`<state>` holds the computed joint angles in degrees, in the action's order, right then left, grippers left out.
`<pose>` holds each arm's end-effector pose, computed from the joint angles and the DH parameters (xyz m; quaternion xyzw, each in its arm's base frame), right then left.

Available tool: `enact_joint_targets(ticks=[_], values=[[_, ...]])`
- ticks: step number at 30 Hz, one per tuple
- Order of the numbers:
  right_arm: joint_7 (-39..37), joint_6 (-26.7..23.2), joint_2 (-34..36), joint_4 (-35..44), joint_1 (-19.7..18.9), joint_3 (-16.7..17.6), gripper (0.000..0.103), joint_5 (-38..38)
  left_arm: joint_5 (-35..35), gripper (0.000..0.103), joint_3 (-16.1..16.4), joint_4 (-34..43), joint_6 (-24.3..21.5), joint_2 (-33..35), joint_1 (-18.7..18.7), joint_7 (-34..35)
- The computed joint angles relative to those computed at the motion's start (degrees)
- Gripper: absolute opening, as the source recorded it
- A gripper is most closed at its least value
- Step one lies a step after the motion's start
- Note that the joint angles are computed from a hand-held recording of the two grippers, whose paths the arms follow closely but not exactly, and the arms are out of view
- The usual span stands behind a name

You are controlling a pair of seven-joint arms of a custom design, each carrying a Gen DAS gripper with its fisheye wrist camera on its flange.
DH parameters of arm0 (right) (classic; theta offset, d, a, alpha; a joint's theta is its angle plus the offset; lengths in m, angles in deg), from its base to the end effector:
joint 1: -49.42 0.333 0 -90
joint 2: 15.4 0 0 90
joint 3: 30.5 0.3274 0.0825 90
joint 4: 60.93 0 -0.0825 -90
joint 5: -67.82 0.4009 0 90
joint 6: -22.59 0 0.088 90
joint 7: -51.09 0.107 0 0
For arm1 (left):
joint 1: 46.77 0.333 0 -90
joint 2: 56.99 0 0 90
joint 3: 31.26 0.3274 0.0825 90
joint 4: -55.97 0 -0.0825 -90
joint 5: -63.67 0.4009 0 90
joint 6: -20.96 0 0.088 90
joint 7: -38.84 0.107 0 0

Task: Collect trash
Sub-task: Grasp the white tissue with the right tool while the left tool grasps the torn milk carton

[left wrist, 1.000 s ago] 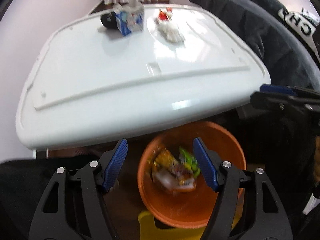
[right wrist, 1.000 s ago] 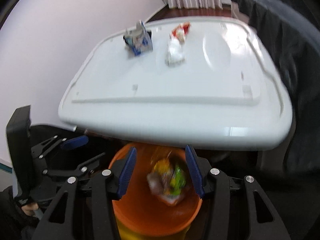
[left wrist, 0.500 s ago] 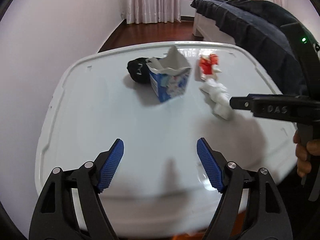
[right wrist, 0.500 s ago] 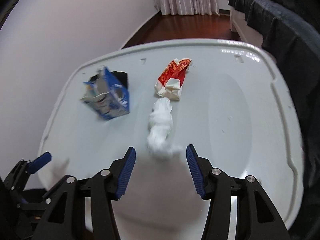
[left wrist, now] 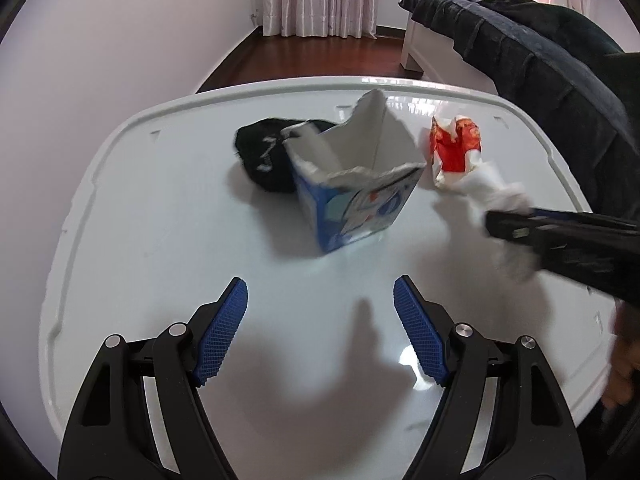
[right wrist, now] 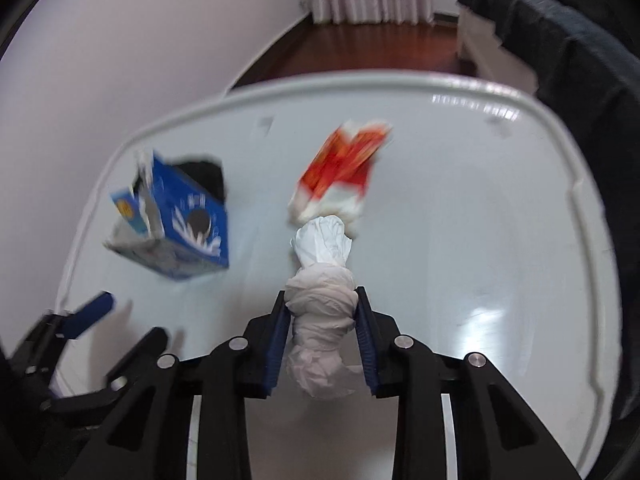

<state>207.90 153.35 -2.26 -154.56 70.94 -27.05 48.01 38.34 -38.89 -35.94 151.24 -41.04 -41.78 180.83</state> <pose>0.6275 0.2791 0.5359 -0.4671 0.8478 -0.1412 0.2076 0.6979 -0.0324 0.5195 -0.3964 0.8738 -0.2615 0.1051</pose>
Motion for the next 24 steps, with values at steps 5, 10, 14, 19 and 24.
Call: enact_joint_targets(ticks=[5, 10, 14, 19, 24], values=[[7.2, 5.0, -8.1, -9.4, -0.9, -0.7, 0.032, -4.4, 0.4, 0.074, -0.5, -1.0, 4.4, 0.3, -2.3, -6.1], [8.2, 6.0, -10.4, -12.0, -2.0, 0.6, 0.032, -5.3, 4.7, 0.074, -0.2, -1.7, 10.7, 1.3, -5.8, -16.4], [7.5, 7.3, -9.9, -11.7, -2.2, 1.1, 0.032, -5.3, 8.8, 0.074, 0.2, -0.1, 14.2, 3.7, -7.5, -22.7], [6.3, 8.2, -9.1, -10.9, -2.2, 1.1, 0.032, -5.2, 8.0, 0.053, -1.5, 2.4, 12.8, 5.9, -5.5, -21.1], [6.3, 7.8, -8.4, -9.6, -1.8, 1.1, 0.032, -5.8, 5.4, 0.052, -2.3, 0.9, 11.1, 4.2, -3.2, -14.8]])
